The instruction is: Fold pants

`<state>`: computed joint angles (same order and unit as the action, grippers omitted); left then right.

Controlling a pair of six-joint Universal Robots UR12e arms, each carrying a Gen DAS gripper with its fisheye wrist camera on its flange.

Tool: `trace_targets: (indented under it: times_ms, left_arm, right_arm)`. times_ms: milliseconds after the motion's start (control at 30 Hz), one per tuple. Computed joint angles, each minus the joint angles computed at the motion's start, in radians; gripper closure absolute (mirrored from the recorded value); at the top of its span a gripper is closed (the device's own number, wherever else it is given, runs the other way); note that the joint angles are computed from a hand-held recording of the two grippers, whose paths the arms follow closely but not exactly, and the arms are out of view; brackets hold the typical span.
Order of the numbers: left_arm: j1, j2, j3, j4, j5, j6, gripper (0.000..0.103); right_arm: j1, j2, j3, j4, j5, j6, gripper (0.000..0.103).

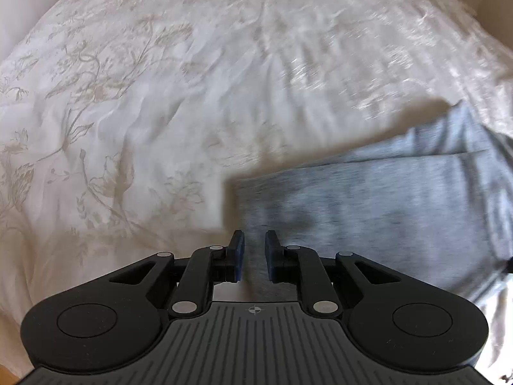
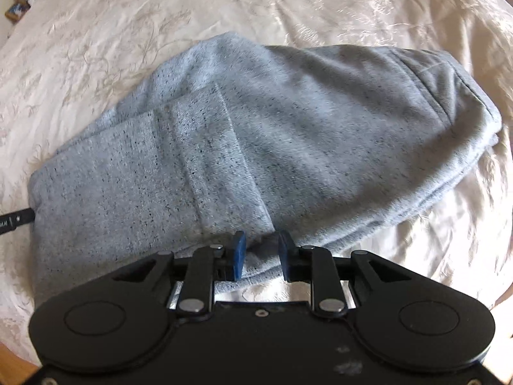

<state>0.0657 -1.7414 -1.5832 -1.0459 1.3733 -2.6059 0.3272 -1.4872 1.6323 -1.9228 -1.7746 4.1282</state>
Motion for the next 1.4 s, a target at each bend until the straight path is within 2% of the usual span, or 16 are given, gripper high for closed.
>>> trace_targets:
  times_ms: [167, 267, 433, 633, 867, 1100, 1400]
  left_arm:
    - [-0.028, 0.024, -0.006, -0.003, -0.052, -0.005, 0.088]
    - [-0.057, 0.025, 0.001, -0.014, -0.080, -0.027, 0.088]
    - [-0.127, 0.009, 0.024, -0.031, -0.073, -0.090, 0.088]
    - [-0.218, -0.041, 0.084, -0.069, 0.001, -0.211, 0.088]
    - [-0.297, -0.082, 0.127, -0.057, 0.089, -0.248, 0.088]
    - [-0.339, -0.120, 0.155, -0.058, 0.175, -0.265, 0.088]
    - [-0.361, -0.181, 0.193, -0.073, 0.251, -0.285, 0.088]
  right_arm:
    - [-0.004, -0.035, 0.030, -0.044, -0.006, -0.002, 0.079]
    - [-0.020, -0.053, 0.049, -0.073, 0.002, -0.048, 0.078]
    - [-0.056, -0.091, 0.085, -0.108, 0.023, -0.137, 0.077]
    - [-0.128, -0.149, 0.142, -0.154, 0.074, -0.225, 0.074]
    - [-0.217, -0.199, 0.199, -0.193, 0.133, -0.343, 0.073]
    - [-0.293, -0.222, 0.232, -0.215, 0.198, -0.429, 0.072]
    - [-0.342, -0.225, 0.246, -0.235, 0.247, -0.460, 0.069]
